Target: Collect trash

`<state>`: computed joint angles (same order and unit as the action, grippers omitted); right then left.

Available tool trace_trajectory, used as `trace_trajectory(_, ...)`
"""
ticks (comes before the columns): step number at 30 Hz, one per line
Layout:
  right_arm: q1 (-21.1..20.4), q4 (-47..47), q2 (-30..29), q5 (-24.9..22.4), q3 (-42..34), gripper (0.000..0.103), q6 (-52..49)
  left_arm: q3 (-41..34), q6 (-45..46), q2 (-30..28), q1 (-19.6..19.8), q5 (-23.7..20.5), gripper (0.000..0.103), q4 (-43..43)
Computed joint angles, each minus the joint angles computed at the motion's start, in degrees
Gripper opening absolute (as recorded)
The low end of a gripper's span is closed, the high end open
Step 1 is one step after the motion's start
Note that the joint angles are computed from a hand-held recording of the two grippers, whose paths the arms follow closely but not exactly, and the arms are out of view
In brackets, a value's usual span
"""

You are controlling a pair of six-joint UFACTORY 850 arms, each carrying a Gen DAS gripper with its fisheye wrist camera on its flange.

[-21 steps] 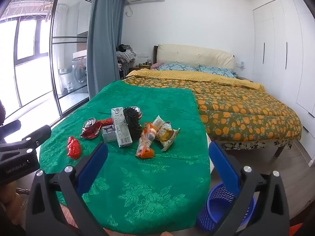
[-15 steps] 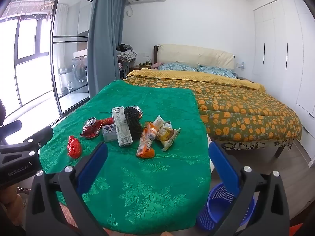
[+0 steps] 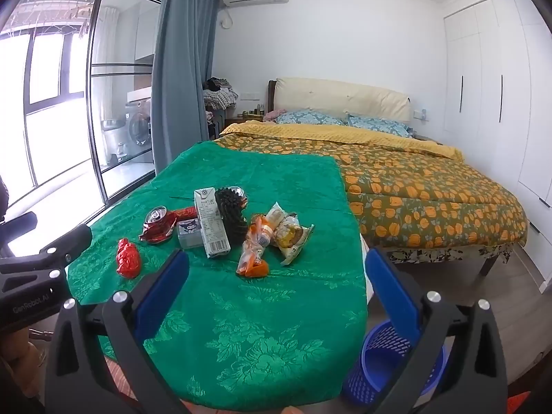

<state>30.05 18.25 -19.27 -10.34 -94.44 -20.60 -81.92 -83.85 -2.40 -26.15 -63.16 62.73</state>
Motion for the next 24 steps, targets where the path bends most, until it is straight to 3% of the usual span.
trace_trajectory(24,-0.12,-2.54,0.1,0.08,0.02,0.099,2.54,-0.02,-0.09,-0.24,-0.78,-0.19,0.099,-0.25)
